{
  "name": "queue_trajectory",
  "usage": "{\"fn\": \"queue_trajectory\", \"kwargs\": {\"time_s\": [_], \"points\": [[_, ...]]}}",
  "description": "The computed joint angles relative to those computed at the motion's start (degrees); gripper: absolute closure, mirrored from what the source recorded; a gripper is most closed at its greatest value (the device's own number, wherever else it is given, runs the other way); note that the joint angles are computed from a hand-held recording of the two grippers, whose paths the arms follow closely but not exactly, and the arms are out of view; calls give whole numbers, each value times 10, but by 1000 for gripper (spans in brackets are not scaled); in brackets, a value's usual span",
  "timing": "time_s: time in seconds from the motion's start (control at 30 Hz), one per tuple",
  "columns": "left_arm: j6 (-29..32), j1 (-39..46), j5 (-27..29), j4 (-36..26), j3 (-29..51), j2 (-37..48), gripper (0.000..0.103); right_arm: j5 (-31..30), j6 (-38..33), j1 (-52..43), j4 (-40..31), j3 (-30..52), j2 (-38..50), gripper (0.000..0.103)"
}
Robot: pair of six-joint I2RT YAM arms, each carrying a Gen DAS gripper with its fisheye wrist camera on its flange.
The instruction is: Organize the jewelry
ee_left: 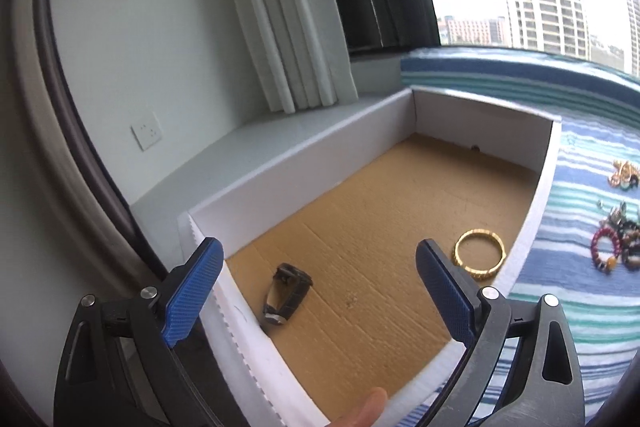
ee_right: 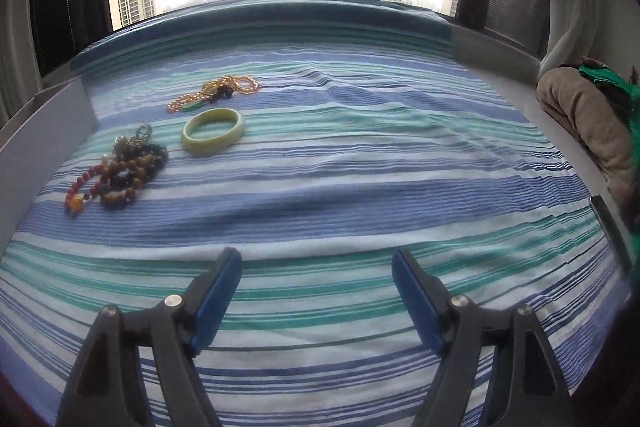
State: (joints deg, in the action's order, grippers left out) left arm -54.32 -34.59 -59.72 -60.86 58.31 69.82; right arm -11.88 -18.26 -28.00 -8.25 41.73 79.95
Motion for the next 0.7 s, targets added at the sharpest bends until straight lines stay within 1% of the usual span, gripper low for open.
{"fn": "queue_trajectory", "kwargs": {"time_s": [0.03,0.07,0.1,0.13,0.2,0.3,0.33,0.43,0.5,0.53,0.57,0.6,0.63,0.7], "points": [[-7,-27,-16,-1,7,-8,2,4,-9,-1,-6,8,7,20],[2,-50,-18,13,13,-14,1,10,-15,0,-8,14,14,20],[15,-71,-8,31,17,-19,1,15,-20,-1,-8,18,18,20],[40,-83,16,64,17,-21,1,20,-23,-1,-8,24,27,20],[84,-97,86,130,16,-8,1,29,-24,-1,-3,40,55,20],[135,-93,209,209,21,58,1,45,-16,2,19,53,88,19],[146,-96,236,232,24,87,1,48,-13,3,24,56,99,19],[170,-90,292,274,49,187,1,51,-6,4,30,68,130,19],[175,-75,335,300,62,236,1,36,4,-4,22,79,138,19],[168,-76,342,306,67,254,1,35,7,-6,15,85,143,18],[173,-68,348,318,74,272,1,21,10,-13,5,94,150,17],[164,-77,342,327,79,293,1,7,12,-19,-6,104,158,16],[168,-71,343,333,85,307,1,2,15,-23,-9,109,163,12],[174,-62,352,340,95,332,1,9,14,-18,-7,107,163,11]]}}
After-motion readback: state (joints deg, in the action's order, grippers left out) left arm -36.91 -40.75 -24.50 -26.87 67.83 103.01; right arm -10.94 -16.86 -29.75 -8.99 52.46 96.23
